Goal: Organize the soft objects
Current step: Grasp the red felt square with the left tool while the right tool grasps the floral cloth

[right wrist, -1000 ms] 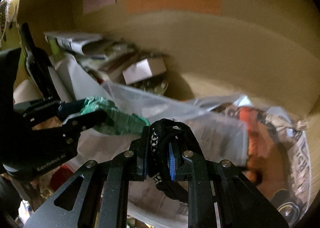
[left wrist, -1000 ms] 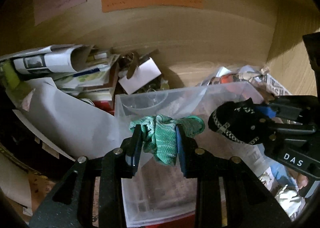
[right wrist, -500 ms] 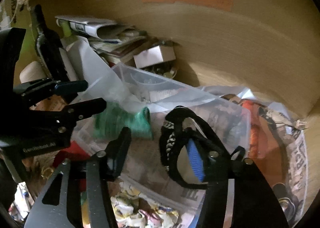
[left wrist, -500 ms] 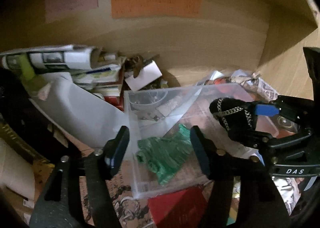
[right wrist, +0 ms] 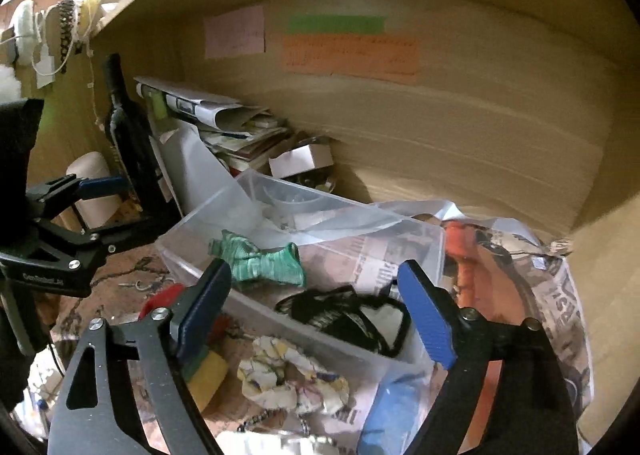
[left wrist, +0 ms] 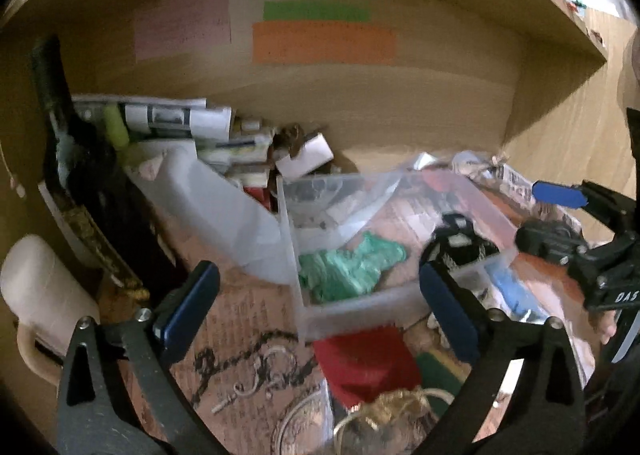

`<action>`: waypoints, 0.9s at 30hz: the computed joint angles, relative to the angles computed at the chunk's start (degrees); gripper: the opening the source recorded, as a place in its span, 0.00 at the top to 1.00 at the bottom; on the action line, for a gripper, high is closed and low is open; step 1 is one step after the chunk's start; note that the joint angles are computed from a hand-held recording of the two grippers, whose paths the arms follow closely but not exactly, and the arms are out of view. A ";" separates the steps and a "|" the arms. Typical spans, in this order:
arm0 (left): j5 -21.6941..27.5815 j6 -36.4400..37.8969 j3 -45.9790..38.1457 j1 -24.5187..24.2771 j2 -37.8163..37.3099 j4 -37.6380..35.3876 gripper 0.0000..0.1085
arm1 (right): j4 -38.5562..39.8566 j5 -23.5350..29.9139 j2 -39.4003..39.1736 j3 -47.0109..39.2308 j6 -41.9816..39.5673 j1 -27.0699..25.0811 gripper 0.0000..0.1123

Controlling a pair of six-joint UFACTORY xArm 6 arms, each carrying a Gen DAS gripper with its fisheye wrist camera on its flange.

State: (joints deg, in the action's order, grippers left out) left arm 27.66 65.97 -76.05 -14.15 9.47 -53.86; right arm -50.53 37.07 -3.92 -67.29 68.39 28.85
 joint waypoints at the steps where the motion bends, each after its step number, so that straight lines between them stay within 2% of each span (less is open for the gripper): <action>1: 0.57 -0.02 0.52 0.19 -0.14 0.23 0.07 | -0.21 0.08 -0.56 0.71 0.46 0.31 0.25; 6: 2.43 -0.81 2.63 0.42 -0.12 2.16 0.07 | 1.34 -0.47 -2.07 3.73 1.20 1.19 0.25; 9: 3.86 -1.90 3.39 0.42 0.39 3.99 0.07 | 3.46 -2.76 -2.19 5.90 1.11 1.19 0.25; 18: 6.24 -3.67 4.49 -0.04 2.43 7.39 0.07 | 16.86 -8.18 0.97 8.78 -5.67 -0.50 0.25; 19: 6.19 -3.61 4.53 -0.16 2.52 7.21 0.09 | 19.11 -9.14 1.31 9.06 -7.07 -0.80 0.25; 22: 7.11 -3.10 4.33 -0.28 2.82 7.27 0.25 | 26.95 -10.63 2.46 9.12 -13.31 -1.23 0.25; 24: 7.69 -3.18 3.99 -0.33 3.26 7.50 0.28 | 27.72 -10.59 3.09 8.74 -14.07 -1.19 0.25; 27: 8.46 -3.65 3.40 -0.42 3.99 8.25 0.42 | 28.59 -10.54 3.60 8.67 -14.73 -1.43 0.25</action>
